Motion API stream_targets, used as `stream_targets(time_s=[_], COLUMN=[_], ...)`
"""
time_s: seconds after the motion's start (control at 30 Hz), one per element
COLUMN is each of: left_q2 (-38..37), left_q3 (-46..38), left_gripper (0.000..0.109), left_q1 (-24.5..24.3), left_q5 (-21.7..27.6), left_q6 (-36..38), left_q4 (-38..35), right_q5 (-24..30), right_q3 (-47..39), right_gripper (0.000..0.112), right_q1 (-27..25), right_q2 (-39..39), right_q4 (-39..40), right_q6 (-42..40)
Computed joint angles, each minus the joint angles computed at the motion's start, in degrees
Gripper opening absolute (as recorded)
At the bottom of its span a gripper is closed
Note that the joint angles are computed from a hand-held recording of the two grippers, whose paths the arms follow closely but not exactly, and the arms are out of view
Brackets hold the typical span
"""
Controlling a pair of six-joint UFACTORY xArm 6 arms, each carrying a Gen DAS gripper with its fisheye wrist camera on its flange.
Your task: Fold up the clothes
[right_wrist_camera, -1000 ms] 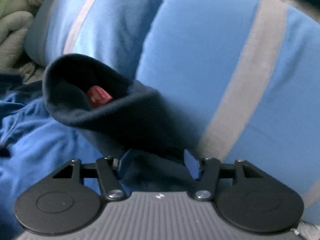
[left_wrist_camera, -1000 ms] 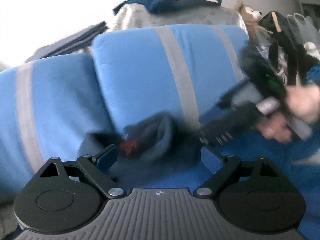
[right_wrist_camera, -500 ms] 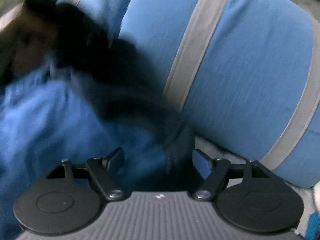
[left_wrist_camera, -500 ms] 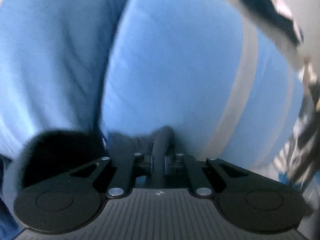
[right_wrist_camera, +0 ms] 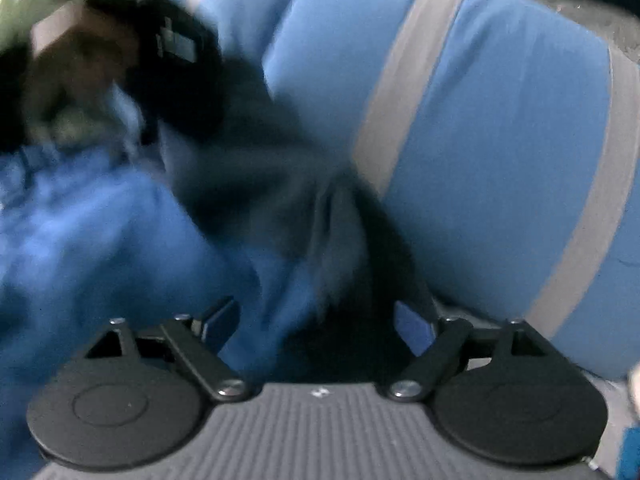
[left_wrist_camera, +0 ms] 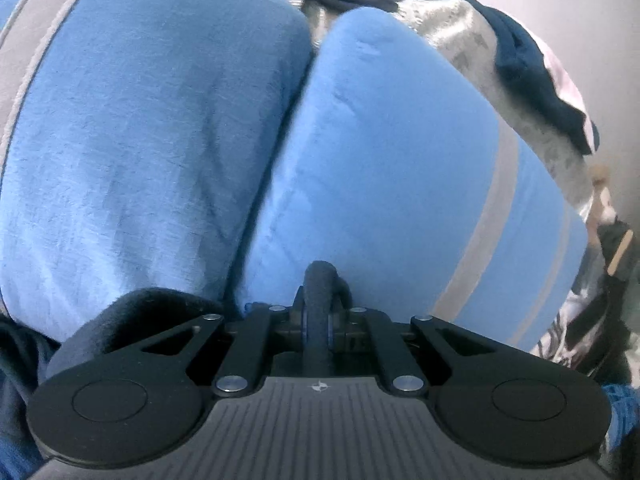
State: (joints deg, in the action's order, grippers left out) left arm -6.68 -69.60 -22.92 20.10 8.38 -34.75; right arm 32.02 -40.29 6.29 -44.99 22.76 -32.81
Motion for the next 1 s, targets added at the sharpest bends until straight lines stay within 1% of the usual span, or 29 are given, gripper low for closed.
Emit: stream_targets(time_s=[0.1,0.13,0.2,0.27,0.3,0.4,0.43,0.47,0.5,0.53,0.57,0.6,0.63,0.67,0.7,0.73,0.77,0.8,0.87,0.9,0.93,1.0], left_q2=[0.42,0.26,0.13,1.12,1.25,1.31,1.22,0.84,0.76,0.71,0.97,1.18,0.71,-0.56,-1.75,-2.97,-5.04,-7.28,-11.63,-13.50,-15.24,-15.51], left_q3=[0.01,0.29,0.50,-1.12,-1.59,-2.19,-2.19,-1.76,-1.76,-1.80,-2.29,-2.73,-2.23,-0.62,0.91,2.42,4.32,6.07,9.18,10.75,12.27,14.71], left_gripper=[0.008,0.008,0.008,0.008,0.008,0.008,0.008,0.008,0.008,0.009,0.012,0.015,0.031,0.041,0.045,0.056,0.065,0.067,0.070,0.070,0.070,0.070], left_q1=[0.33,0.43,0.70,1.27,1.62,2.50,2.81,3.13,3.27,3.35,2.95,2.53,1.88,0.59,-0.70,-1.99,-3.10,-4.25,-6.47,-7.19,-7.88,-9.85], left_q5=[0.32,0.47,1.03,2.54,3.40,5.61,6.27,6.81,7.51,8.17,8.64,9.06,8.45,5.48,2.51,-0.33,-2.04,-2.24,-1.91,0.29,2.51,4.00], left_q6=[2.75,3.91,6.20,8.83,10.33,14.11,15.24,16.17,16.51,16.63,15.03,13.52,12.86,13.71,14.52,15.36,18.09,23.22,33.47,38.61,41.42,40.90], left_q4=[-3.42,-4.87,-7.24,-8.88,-9.95,-12.85,-13.95,-15.13,-15.52,-15.57,-13.23,-10.92,-9.18,-8.97,-8.71,-8.43,-9.66,-13.02,-19.61,-22.61,-23.32,-18.71], right_q5=[-1.04,-1.64,0.19,3.97,4.83,9.60,11.19,12.80,14.42,16.11,15.55,12.58,7.48,3.44,0.80,-1.73,-3.63,-4.14,-3.65,-3.03,-2.40,-1.17], right_q3=[-6.80,-9.12,-15.25,-21.44,-23.53,-29.26,-30.31,-31.41,-32.57,-33.82,-33.83,-32.53,-30.43,-28.64,-27.24,-25.88,-24.75,-24.22,-24.37,-24.77,-25.17,-26.02], right_gripper=[0.091,0.091,0.090,0.089,0.088,0.083,0.079,0.074,0.047,0.014,0.013,0.013,0.012,0.012,0.012,0.012,0.012,0.012,0.012,0.012,0.013,0.013], right_q1=[-1.52,-1.37,-1.39,-1.37,-1.09,-0.67,-0.46,-0.24,-0.01,0.22,1.00,2.10,3.46,4.40,4.91,5.33,5.62,5.80,5.73,5.49,5.25,4.75], right_q2=[6.18,8.81,14.96,20.98,23.18,28.62,29.64,30.69,31.78,32.92,33.24,32.34,31.32,30.54,29.98,29.45,29.02,28.78,28.79,28.93,29.08,29.36], right_q4=[11.96,13.33,15.67,17.58,17.94,17.46,16.33,15.22,14.15,13.11,10.83,6.15,0.15,-5.58,-9.37,-13.53,-17.20,-18.46,-17.44,-16.29,-15.16,-13.00], right_q6=[-4.79,-5.63,-8.89,-12.72,-14.12,-17.13,-16.77,-16.44,-16.13,-15.83,-15.24,-13.53,-9.80,-6.22,-4.40,-2.18,-0.24,0.40,0.82,0.59,0.37,-0.05])
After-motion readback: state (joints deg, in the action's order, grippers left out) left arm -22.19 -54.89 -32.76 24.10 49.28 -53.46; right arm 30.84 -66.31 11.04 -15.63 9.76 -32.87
